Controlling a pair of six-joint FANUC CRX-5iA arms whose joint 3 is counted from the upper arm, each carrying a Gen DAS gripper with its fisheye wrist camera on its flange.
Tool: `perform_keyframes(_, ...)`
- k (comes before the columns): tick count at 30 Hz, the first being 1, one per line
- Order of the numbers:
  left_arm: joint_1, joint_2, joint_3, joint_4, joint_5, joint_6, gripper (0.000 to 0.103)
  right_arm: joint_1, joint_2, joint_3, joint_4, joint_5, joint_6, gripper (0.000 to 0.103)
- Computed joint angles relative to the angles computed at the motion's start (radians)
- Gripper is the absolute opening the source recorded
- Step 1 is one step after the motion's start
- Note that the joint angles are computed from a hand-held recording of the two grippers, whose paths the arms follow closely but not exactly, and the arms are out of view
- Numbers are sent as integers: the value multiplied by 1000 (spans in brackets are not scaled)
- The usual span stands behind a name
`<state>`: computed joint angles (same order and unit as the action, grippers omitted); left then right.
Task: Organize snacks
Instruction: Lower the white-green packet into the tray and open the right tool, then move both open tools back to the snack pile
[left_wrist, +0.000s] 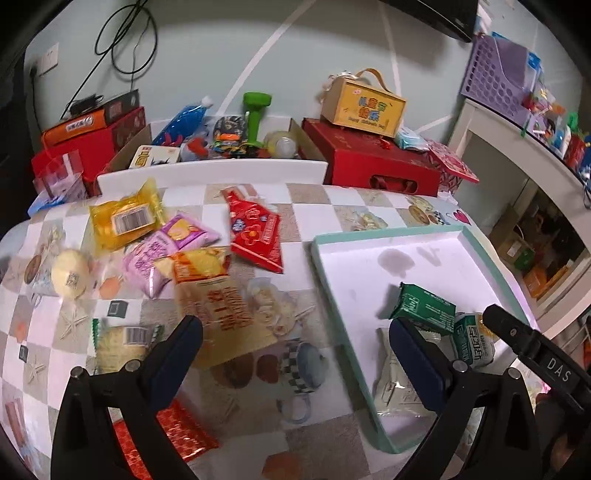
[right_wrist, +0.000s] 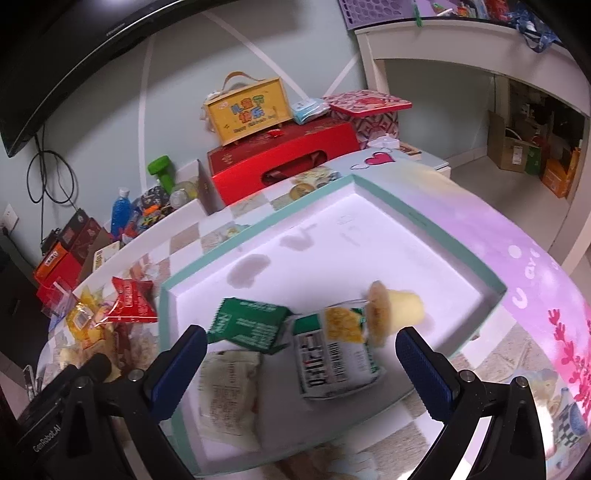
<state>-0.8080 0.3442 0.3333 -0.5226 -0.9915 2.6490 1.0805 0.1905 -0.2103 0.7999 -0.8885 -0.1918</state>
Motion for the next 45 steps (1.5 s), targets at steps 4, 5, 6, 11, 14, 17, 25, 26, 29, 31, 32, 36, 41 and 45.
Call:
perform_keyframes(4, -11, -23, -17, -66, -57, 63, 101, 18, 51, 69, -24, -57, 72, 103)
perform_keyframes(5, -12, -32, -25, -82, -70, 74, 101, 20, 55, 70, -14, -52, 65, 103)
perform_keyframes(6, -13, -43, -36, -96, -77, 87, 101, 21, 51, 61, 3, -29, 50, 103)
perform_keyframes(11, 9, -101, -100, -107, -86, 136, 101, 38, 73, 78, 63, 6, 48, 103)
perform_keyframes(14, 23, -113, -113, -81, -124, 113, 101, 49, 100, 121, 36, 15, 90, 103)
perform_keyframes(17, 43, -134, -142, -48, -146, 99, 101, 59, 125, 162, 1, 24, 135, 103)
perform_keyframes(25, 83, -210, -245, -5, -166, 112, 101, 95, 209, 301, -100, -17, 252, 103)
perform_keyframes(26, 85, -215, -253, -3, -170, 106, 101, 100, 223, 323, -118, -27, 270, 103)
perform_keyframes(29, 85, -222, -270, -6, -193, 102, 101, 113, 258, 377, -157, -59, 314, 103)
perform_keyframes(31, 94, -232, -291, 6, -189, 103, 101, 118, 277, 405, -179, -72, 327, 103)
perform_keyframes(32, 100, -238, -302, 14, -183, 100, 101, 121, 290, 425, -196, -83, 336, 103)
perform_keyframes(36, 112, -245, -327, 31, -199, 85, 101, 129, 334, 491, -253, -116, 374, 103)
perform_keyframes(41, 141, -272, -377, 58, -194, 91, 101, 148, 394, 575, -278, -167, 425, 103)
perform_keyframes(45, 165, -299, -421, 76, -163, 90, 101, 158, 436, 633, -301, -195, 458, 103)
